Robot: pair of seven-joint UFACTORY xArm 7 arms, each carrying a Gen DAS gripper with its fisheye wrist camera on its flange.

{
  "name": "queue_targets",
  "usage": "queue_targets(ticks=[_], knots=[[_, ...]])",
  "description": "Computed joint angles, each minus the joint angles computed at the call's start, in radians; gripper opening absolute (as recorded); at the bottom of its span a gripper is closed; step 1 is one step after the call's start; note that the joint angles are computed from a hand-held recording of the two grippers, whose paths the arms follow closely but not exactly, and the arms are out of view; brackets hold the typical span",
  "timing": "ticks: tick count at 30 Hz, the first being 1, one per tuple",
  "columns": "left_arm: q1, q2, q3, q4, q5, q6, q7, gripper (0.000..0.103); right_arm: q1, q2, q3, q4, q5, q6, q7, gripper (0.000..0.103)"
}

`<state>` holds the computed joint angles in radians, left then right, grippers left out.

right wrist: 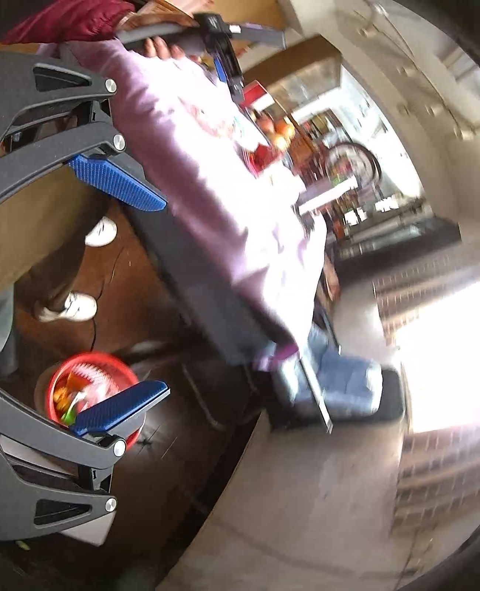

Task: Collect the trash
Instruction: 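Return both tools to the table toward the blue mask and wrapper, then grasp the blue face mask with the left tool while the right tool grasps the clear wrapper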

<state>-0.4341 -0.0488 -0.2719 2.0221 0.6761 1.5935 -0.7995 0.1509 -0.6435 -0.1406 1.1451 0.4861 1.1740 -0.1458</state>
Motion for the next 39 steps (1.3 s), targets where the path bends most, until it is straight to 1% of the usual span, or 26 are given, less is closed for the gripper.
queue_targets(ticks=[3,6,9,14,17,18,19,22,25,27,29,31,32,35,36,37,39], knots=[[0.054,-0.052,0.042,-0.048,-0.032,-0.008,0.012,0.096,0.052,0.044,0.031,0.045,0.045,-0.016,-0.011,0.091],[0.123,-0.081,0.073,-0.088,-0.081,-0.038,0.025,0.096,0.097,0.085,0.069,0.088,0.077,-0.035,-0.022,0.091],[0.182,-0.065,0.102,-0.101,-0.145,-0.073,0.04,0.097,0.134,0.119,0.098,0.129,0.097,-0.036,-0.028,0.091],[0.24,-0.032,0.148,-0.142,-0.278,-0.178,0.048,0.097,0.178,0.216,0.127,0.242,0.129,-0.008,-0.036,0.092],[0.261,-0.03,0.168,-0.157,-0.368,-0.197,0.069,0.097,0.194,0.279,0.154,0.311,0.155,-0.004,-0.03,0.092],[0.268,-0.049,0.174,-0.184,-0.391,-0.22,0.065,0.097,0.201,0.31,0.164,0.341,0.168,-0.006,-0.028,0.092],[0.275,-0.062,0.174,-0.202,-0.398,-0.231,0.056,0.097,0.206,0.337,0.178,0.366,0.175,-0.012,-0.024,0.092],[0.292,-0.069,0.17,-0.212,-0.402,-0.224,0.047,0.097,0.214,0.407,0.221,0.419,0.173,-0.04,-0.011,0.091],[0.294,-0.058,0.155,-0.199,-0.374,-0.208,0.055,0.097,0.222,0.473,0.259,0.47,0.155,-0.05,0.026,0.091],[0.288,-0.04,0.144,-0.179,-0.344,-0.177,0.072,0.097,0.225,0.494,0.275,0.484,0.143,-0.05,0.047,0.091],[0.27,-0.003,0.13,-0.133,-0.295,-0.118,0.094,0.097,0.23,0.516,0.292,0.5,0.12,-0.051,0.066,0.089],[0.25,0.023,0.128,-0.104,-0.261,-0.078,0.113,0.097,0.235,0.538,0.304,0.52,0.098,-0.043,0.079,0.08],[0.247,0.019,0.136,-0.11,-0.267,-0.083,0.108,0.097,0.237,0.548,0.308,0.529,0.092,-0.038,0.084,0.078],[0.241,0.013,0.147,-0.118,-0.271,-0.086,0.113,0.097,0.243,0.571,0.318,0.549,0.079,-0.022,0.099,0.063],[0.239,0.014,0.147,-0.117,-0.27,-0.084,0.113,0.097,0.244,0.573,0.32,0.549,0.073,-0.02,0.103,0.046],[0.238,0.015,0.149,-0.117,-0.27,-0.084,0.114,0.097,0.244,0.576,0.322,0.549,0.07,-0.016,0.107,0.024],[0.236,0.016,0.15,-0.115,-0.27,-0.083,0.114,0.097,0.239,0.559,0.315,0.524,0.102,-0.03,0.109,0.021]])
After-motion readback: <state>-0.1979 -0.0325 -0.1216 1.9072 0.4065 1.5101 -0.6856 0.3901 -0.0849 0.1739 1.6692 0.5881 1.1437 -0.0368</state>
